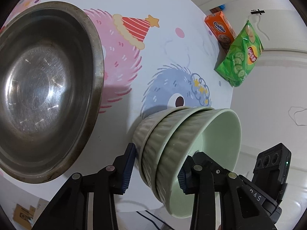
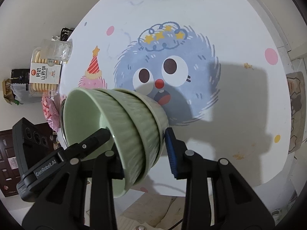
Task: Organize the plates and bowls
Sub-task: 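Lift the green and cream bowl stack and carry it over the steel bowls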
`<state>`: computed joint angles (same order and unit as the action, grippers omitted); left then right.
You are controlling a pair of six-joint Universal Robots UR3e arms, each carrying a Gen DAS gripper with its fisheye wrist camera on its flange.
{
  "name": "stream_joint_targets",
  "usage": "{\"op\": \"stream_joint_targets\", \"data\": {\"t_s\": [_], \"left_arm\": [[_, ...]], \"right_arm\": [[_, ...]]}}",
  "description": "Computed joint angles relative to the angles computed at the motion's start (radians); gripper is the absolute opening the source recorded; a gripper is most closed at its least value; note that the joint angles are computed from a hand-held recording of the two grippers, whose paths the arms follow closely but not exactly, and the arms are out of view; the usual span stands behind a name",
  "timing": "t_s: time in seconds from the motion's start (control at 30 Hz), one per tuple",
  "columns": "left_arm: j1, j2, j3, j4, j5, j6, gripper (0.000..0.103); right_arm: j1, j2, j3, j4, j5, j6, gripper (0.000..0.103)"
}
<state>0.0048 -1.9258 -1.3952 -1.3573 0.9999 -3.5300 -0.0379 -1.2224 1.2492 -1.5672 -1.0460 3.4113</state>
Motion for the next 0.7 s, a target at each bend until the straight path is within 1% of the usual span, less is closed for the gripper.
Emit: {"op": "stream_joint_targets", "data": {"t_s": [0.03, 0.13, 0.2, 0.47, 0.7], "left_arm": [[0.001, 0.000, 0.005, -0.009, 0.002, 0.010, 0.036], [0.002, 0.006, 0.023, -0.024, 0.027, 0.027, 0.027], [-0.010, -0.014, 0.076, -0.065, 0.053, 0.055, 0.025], [-0.015, -0.032, 0.120, -0.110, 0.065, 0.087, 0.023], [-0.017, -0.050, 0.156, -0.141, 0.067, 0.092, 0.022]], "right_arm": [[0.002, 0.003, -0.005, 0.001, -0.003, -0.001, 0.036], [0.012, 0.011, -0.029, 0.014, -0.017, -0.016, 0.035], [0.022, 0.021, -0.054, 0.031, -0.031, -0.028, 0.033], [0.029, 0.016, -0.060, 0.029, -0.044, -0.013, 0.032], [0.028, 0.028, -0.093, 0.051, -0.051, -0.011, 0.031]]}}
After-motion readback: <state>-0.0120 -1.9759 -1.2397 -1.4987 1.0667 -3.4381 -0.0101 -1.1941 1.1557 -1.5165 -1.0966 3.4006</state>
